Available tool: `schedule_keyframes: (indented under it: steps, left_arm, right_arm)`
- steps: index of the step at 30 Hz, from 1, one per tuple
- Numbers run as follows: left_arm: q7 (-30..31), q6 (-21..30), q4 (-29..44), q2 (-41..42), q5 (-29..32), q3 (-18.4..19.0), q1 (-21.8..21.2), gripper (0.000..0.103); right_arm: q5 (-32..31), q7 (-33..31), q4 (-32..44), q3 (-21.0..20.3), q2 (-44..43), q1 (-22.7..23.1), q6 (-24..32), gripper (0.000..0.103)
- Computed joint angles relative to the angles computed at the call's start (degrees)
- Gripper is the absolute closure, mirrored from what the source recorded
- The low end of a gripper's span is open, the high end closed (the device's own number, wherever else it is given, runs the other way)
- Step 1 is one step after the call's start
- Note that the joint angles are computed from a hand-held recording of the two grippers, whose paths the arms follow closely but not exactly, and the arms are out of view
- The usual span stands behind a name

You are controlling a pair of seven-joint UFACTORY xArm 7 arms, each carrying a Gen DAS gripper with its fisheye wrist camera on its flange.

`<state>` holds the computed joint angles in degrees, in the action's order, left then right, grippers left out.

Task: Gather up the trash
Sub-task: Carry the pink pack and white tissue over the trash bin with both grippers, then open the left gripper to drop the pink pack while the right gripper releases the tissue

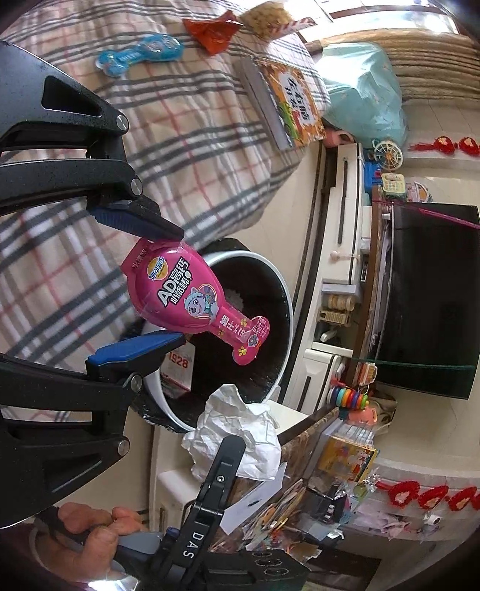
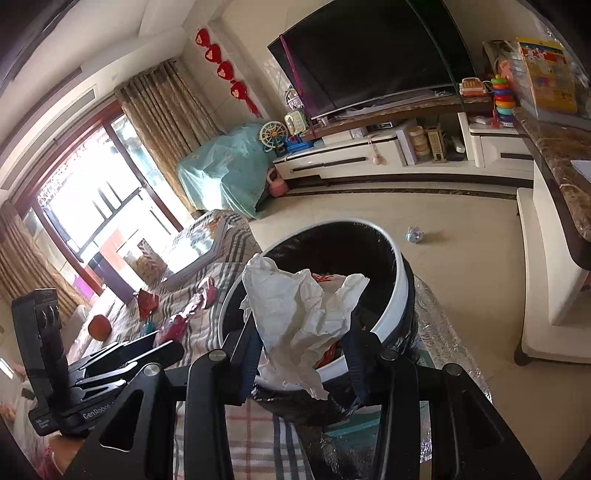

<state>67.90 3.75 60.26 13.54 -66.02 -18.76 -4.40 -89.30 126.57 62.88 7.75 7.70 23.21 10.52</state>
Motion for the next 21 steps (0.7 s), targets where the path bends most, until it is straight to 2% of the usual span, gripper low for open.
schedule_keyframes:
  steps: [10,21]
  left_arm:
    - [-4.77,-0.72,1.76,2.08,5.96,-1.17,0.00,0.054]
    - [-14.40,-1.65,3.01,4.46,17.14,-3.69,2.51,0.054]
  right_arm:
    - [3.61,-5.31,1.40,-1.07,1.41,-0.43,-1.51,0.062]
    - [9.28,-11.74,2.59,-3.01,2.92,0.98,-2.28,0.061]
